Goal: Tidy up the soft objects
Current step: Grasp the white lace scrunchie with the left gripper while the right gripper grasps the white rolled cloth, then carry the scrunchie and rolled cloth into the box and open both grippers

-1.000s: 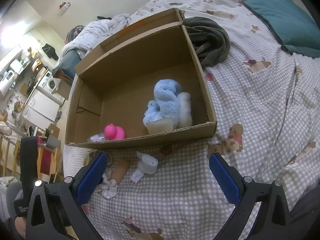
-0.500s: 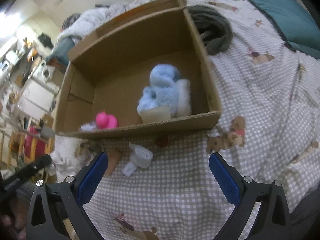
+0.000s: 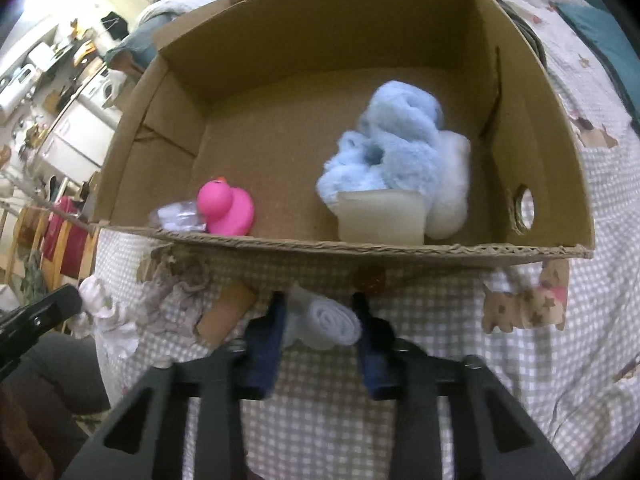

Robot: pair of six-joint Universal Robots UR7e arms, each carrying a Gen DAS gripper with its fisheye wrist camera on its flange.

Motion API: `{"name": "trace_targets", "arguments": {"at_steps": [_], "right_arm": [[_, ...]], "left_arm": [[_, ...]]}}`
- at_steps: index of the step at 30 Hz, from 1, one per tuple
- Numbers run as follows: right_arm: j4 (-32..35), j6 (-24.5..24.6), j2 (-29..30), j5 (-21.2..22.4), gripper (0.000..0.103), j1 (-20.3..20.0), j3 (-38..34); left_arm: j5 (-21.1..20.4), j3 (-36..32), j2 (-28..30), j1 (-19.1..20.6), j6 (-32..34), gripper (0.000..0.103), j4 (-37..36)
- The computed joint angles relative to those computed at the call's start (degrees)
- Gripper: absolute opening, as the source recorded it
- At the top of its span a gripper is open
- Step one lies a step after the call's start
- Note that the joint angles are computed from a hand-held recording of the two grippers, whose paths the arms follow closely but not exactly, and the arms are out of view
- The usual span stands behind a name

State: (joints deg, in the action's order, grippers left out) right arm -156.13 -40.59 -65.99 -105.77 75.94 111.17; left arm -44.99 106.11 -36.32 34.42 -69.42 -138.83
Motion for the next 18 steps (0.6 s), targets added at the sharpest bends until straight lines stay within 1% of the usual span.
{"name": "trace_targets", "arguments": {"at_steps": [1, 2, 4, 9, 13, 18], "right_arm": [[-0.5, -0.7, -0.2, 0.3, 0.015, 0.1, 0.3], [-1.3, -1.3, -0.2, 0.3, 0.012, 0.3, 0.7], [-2.3, -2.3, -0.7, 1.0, 0.010, 0.3, 1.4], [-2.4, -2.8, -3.1, 2.4, 0.010, -0.3, 3.0], [-2.6, -2.8, -5.8, 4.4, 0.010, -1.0, 4.3], [-3.3, -3.3, -7.0, 5.4, 0.010, -1.2, 5.3]], "left_arm": [[0.1, -0.1, 0.0, 0.0, -0.2, 0.005, 0.3], [0.2, -0.1, 0.1, 0.1, -0.6, 0.005, 0.7], [0.3, -0.4, 0.2, 0.2, -1.2, 0.005, 1.7], [0.2, -0.9, 0.6, 0.7, -2.0, 0.005, 2.0], [1.2, -1.3, 1.0, 0.1, -1.6, 0.005, 2.2], [3.1, -1.4, 1.1, -0.6, -2.2, 0.005, 4.4]]}}
